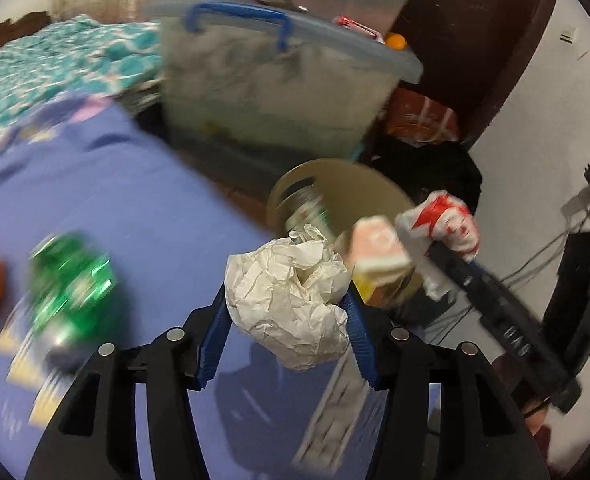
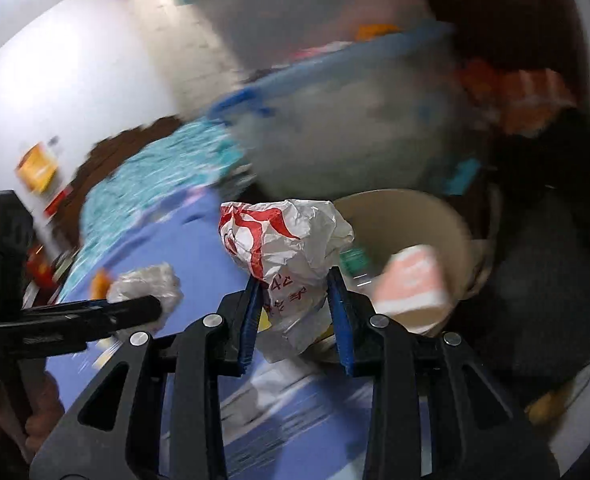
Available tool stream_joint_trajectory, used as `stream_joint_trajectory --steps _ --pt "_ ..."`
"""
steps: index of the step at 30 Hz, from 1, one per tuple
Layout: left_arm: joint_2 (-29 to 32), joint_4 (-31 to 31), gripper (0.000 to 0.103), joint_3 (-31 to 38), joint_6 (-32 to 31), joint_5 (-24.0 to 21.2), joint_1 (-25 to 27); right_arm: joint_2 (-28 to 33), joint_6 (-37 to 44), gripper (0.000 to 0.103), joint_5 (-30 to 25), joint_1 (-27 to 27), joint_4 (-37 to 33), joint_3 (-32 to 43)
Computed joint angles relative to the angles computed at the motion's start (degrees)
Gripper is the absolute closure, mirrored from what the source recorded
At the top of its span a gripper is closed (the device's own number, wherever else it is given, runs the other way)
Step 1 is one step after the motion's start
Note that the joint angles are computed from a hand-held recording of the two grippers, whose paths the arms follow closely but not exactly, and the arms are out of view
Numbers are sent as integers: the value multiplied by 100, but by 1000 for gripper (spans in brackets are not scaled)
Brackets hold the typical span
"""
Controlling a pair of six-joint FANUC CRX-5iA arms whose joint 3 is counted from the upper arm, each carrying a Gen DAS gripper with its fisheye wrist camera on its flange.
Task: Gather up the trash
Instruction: 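Carry tissue and wrapper over the beige bin and open both tools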
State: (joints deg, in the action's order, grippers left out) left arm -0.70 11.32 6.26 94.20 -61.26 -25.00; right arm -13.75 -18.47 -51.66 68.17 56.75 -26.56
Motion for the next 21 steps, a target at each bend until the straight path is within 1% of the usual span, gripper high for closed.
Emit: stream_joint_trajectory --steps 2,4,6,7,9,11,13,16,19,20,21 --pt "529 -19 49 497 67 -64 -130 53 209 65 -54 -222 -277 58" --pt "914 50 48 832 92 -159 -178 160 444 63 -123 -376 -498 153" --pt "1183 170 45 1021 125 -209 -198 247 598 56 -89 -495 -646 194" --pt "1223 206 42 1022 128 -212 -200 287 634 54 -83 -529 -694 203" --pt "1411 153 22 1189 247 -304 -240 280 710 38 -18 -599 -804 170" --pt "1451 148 21 1221 316 -323 -226 291 490 34 -104 -566 -687 125" --pt "1399 328 21 1133 239 -303 -143 233 309 34 -202 -538 -556 68" --pt "996 540 21 735 99 -98 47 88 -113 34 -363 -471 -292 -68" --pt "288 956 20 2 -184 276 379 -48 -519 34 -456 -328 -83 -134" --pt "-96 1070 20 -360 -269 421 581 -92 -642 34 -435 -252 9 -156" --pt "-353 1153 20 -596 -323 484 731 -99 -670 34 -429 -194 48 -136"
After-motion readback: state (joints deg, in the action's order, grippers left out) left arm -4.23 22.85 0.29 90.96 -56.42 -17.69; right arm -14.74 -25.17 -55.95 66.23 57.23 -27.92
